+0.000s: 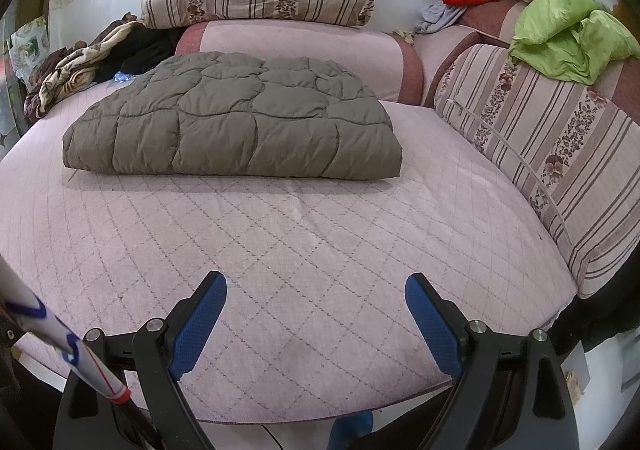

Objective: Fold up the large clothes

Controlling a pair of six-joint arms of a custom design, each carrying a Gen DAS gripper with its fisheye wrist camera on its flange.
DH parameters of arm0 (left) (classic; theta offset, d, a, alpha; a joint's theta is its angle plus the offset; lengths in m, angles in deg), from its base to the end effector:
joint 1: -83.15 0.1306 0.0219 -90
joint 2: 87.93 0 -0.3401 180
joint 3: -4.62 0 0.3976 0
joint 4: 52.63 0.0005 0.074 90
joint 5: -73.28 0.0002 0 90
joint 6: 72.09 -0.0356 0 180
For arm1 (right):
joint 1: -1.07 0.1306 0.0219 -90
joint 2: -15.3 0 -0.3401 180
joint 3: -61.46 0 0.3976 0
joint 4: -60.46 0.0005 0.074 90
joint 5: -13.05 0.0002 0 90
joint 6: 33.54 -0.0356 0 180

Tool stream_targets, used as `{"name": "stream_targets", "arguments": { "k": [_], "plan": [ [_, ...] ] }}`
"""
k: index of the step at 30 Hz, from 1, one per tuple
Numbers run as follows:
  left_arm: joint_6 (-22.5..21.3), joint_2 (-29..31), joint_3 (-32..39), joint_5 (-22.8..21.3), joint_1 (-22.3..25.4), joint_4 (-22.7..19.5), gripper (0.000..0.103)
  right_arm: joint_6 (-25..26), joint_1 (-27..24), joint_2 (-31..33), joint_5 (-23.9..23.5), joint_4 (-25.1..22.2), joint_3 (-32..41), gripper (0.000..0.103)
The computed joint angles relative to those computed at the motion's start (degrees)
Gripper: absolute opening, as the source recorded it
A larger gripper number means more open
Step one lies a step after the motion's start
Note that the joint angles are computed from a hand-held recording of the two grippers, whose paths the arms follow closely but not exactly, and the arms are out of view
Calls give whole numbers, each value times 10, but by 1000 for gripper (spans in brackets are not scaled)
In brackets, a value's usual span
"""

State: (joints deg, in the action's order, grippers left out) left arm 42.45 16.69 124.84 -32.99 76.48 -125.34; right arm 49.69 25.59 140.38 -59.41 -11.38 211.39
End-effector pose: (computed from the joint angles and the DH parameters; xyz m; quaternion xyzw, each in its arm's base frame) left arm 0.5467 -0.0544 0.4757 -0.1870 0.9317 0.0553 0.3064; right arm 0.5975 0.2602 0.4969 -0.0866 0.9171 -0.0389 0.3871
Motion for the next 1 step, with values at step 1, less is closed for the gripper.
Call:
{"name": "stream_targets", "arguments": {
  "k": [1],
  "plan": [
    [0, -1, 1, -3, 2, 1, 98, 1, 0, 6, -2, -8, 11, 94]
  ]
}}
